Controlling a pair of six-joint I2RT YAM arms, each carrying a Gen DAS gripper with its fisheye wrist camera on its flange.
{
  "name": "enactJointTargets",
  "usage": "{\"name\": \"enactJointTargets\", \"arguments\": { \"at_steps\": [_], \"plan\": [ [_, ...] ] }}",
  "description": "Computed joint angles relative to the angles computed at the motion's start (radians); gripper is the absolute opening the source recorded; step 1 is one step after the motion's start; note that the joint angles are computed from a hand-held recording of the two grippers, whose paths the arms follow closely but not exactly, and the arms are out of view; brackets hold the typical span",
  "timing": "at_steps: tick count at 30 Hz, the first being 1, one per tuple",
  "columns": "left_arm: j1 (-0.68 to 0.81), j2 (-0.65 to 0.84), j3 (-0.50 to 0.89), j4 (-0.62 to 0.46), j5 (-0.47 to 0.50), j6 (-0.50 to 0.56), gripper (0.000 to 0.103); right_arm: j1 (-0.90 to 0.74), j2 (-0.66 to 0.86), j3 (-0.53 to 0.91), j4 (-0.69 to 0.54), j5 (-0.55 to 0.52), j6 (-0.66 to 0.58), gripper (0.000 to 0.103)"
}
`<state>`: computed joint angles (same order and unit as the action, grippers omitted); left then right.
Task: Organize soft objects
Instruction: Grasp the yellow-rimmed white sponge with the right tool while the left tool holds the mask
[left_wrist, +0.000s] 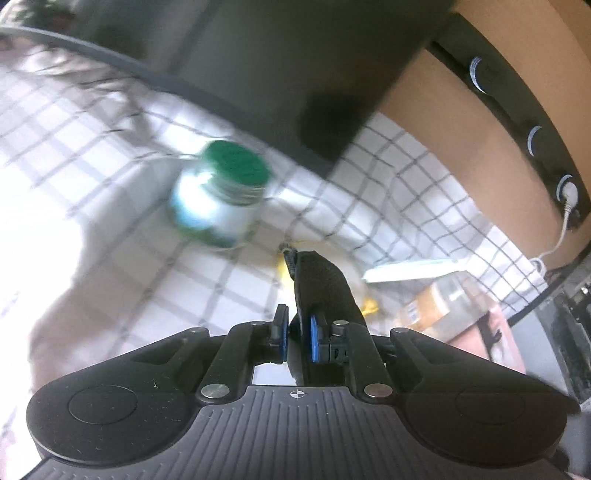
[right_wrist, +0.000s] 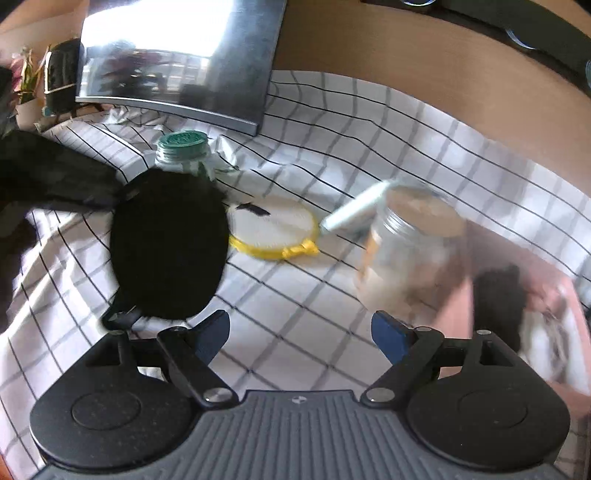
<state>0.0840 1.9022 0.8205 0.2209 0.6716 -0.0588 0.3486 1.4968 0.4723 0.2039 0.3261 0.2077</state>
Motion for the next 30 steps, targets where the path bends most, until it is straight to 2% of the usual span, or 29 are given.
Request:
{"name": "enactJointTargets", "arguments": {
  "at_steps": [4, 6, 11, 14, 16, 18, 20, 28, 29, 30],
  "plan": [
    [0.088, -0.026, -0.003, -0.039, 0.012, 0.032, 0.014, -0.049, 0.15, 0.13, 0.044, -0.096, -0.007, 0.085],
    [0.138, -0.038, 0.004, -0.068, 0.022, 0.066, 0.014, -0.064, 0.239, 0.21, 0.061, -0.122, -0.011, 0.091],
    [0.223, -0.031, 0.041, -0.146, 0.063, 0.141, 0.014, -0.091, 0.453, 0.411, 0.072, -0.116, 0.065, 0.095],
    [0.246, -0.014, 0.061, -0.185, 0.08, 0.186, 0.014, -0.109, 0.549, 0.52, 0.031, -0.133, 0.145, 0.095],
    [0.252, 0.003, 0.078, -0.208, 0.091, 0.214, 0.014, -0.107, 0.607, 0.596, -0.011, -0.103, 0.157, 0.095],
    [0.25, 0.022, 0.1, -0.225, 0.093, 0.235, 0.014, -0.109, 0.644, 0.646, -0.046, -0.08, 0.156, 0.097],
    [0.242, 0.041, 0.119, -0.237, 0.095, 0.242, 0.014, -0.117, 0.673, 0.686, -0.068, -0.089, 0.155, 0.103],
    [0.187, 0.117, 0.224, -0.377, 0.062, 0.343, 0.014, -0.118, 0.706, 0.745, -0.105, -0.126, 0.102, 0.103],
    [0.177, 0.134, 0.246, -0.407, 0.056, 0.36, 0.014, -0.117, 0.7, 0.743, -0.113, -0.135, 0.098, 0.102],
    [0.17, 0.144, 0.257, -0.423, 0.051, 0.37, 0.014, -0.115, 0.689, 0.73, -0.111, -0.135, 0.089, 0.096]
  ]
}}
